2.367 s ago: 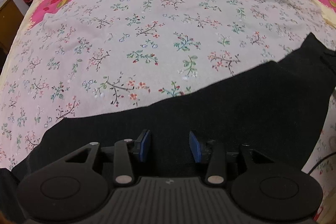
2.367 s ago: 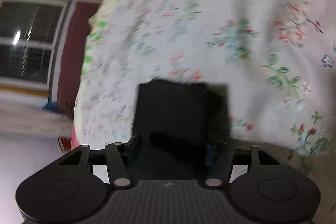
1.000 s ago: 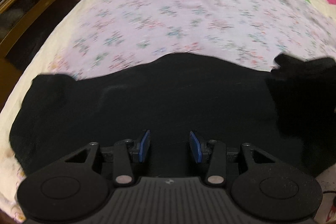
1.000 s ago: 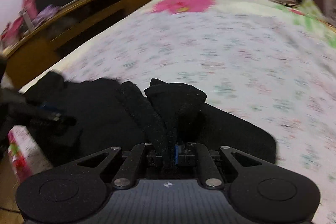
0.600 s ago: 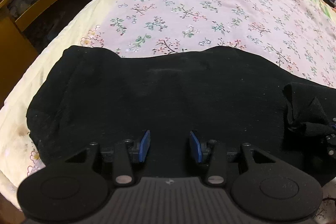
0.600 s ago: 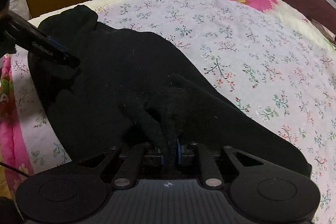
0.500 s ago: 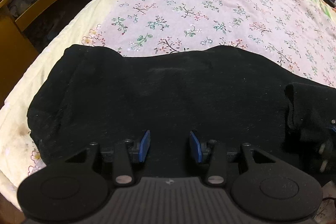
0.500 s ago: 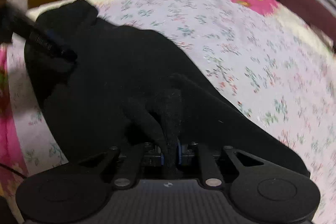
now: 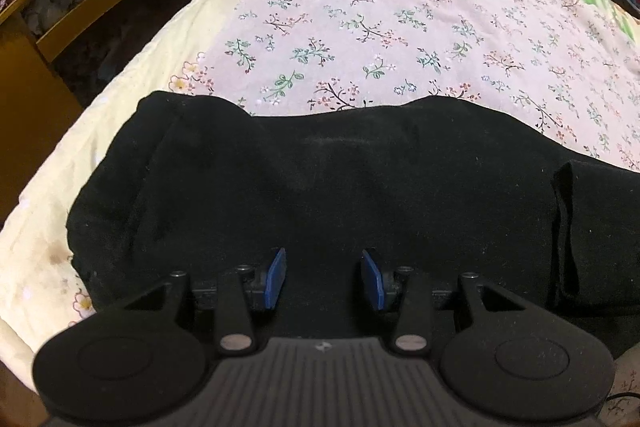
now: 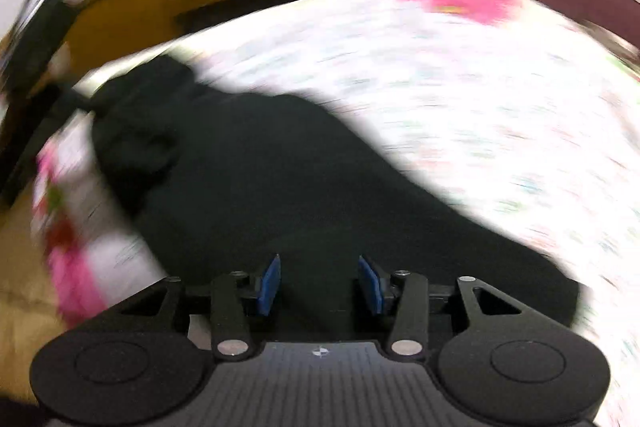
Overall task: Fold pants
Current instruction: 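Lower the pant leg onto the pants and press with the right gripper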
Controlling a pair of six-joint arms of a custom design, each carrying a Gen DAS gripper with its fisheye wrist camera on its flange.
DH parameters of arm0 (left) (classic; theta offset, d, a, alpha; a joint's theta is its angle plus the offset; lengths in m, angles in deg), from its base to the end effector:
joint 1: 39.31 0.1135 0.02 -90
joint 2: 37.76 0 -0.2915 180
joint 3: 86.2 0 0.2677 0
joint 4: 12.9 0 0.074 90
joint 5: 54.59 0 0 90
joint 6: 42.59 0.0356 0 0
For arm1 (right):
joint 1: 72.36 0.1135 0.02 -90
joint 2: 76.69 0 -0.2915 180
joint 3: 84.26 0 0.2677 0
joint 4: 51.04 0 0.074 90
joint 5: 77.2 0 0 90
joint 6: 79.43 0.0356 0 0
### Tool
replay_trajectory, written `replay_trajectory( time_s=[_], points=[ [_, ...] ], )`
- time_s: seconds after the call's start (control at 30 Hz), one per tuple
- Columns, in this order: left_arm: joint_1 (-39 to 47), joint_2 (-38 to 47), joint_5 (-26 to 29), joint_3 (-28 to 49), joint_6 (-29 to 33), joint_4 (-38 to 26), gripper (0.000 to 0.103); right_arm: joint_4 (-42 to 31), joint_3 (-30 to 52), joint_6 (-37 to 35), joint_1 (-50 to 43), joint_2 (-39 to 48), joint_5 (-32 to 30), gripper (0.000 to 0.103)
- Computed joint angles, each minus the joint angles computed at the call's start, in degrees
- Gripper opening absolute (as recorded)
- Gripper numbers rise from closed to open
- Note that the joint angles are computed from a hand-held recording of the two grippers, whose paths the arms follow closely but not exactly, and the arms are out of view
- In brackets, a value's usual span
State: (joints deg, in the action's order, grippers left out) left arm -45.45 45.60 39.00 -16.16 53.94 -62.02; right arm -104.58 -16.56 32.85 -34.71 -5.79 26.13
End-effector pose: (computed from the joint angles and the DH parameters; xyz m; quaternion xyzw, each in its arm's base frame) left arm 0.2955 -0.0340 0.2443 0.1145 0.9640 -0.0296 0.2382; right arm 0.2041 0.1471 0.2832 -0.0943 0.9476 0.0456 0.3018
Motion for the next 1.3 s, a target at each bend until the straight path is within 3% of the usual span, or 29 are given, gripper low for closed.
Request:
replay_trajectory(
  time_s=[0.13,0.23,0.3,0.57,0.73,0.8,1.07,1.13,1.17,1.2,1.23,1.3],
  points=[
    [-0.7,0.1,0.1,0.2,0.0,-0.6,0.051,-1.8,-0.5,-0.5,-3.7,-1.3,3.3,0.039],
    [-1.2,0.1,0.1,0.5,0.2,-0.7,0.051,0.0,-1.5,-2.0,-1.4,-1.4,0.0,0.043],
    [-1.2,0.2,0.0,0.5,0.5,-0.6,0.051,1.3,-2.3,-5.7,2.3,-0.4,-0.6,0.052],
    [0.2,0.4,0.2,-0.5,0.9,-0.8,0.051,5.9,-1.6,-11.9,5.3,5.8,-3.9,0.051],
    [1.4,1.0,0.3,0.1,1.0,-0.9,0.051,4.6,-0.3,-14.6,7.4,9.7,-0.1,0.051],
    [1.7,0.9,0.3,0.2,1.6,-0.8,0.051,5.5,-0.8,-16.6,7.8,10.1,2.4,0.048],
    [2.7,0.7,0.6,-0.4,1.7,-0.7,0.051,5.2,-0.2,-18.2,6.4,10.6,1.8,0.034],
    [3.1,0.5,1.0,-0.6,1.8,-0.8,0.051,5.9,-0.9,-18.3,8.3,9.8,2.2,0.035],
    [3.4,0.3,1.2,-0.7,1.9,-0.8,0.051,6.8,-1.5,-18.0,9.2,9.2,2.6,0.041],
    [3.6,0.3,1.3,-0.8,2.1,-0.8,0.051,7.5,-2.0,-18.2,10.0,9.3,3.4,0.055],
    [3.9,0.3,1.4,-0.8,2.3,-0.8,0.051,7.8,-2.1,-18.7,10.7,10.0,4.4,0.057],
    [4.2,0.1,1.5,-1.0,2.8,-1.0,0.051,7.7,-1.9,-18.1,10.3,11.4,6.1,0.047]
  ],
)
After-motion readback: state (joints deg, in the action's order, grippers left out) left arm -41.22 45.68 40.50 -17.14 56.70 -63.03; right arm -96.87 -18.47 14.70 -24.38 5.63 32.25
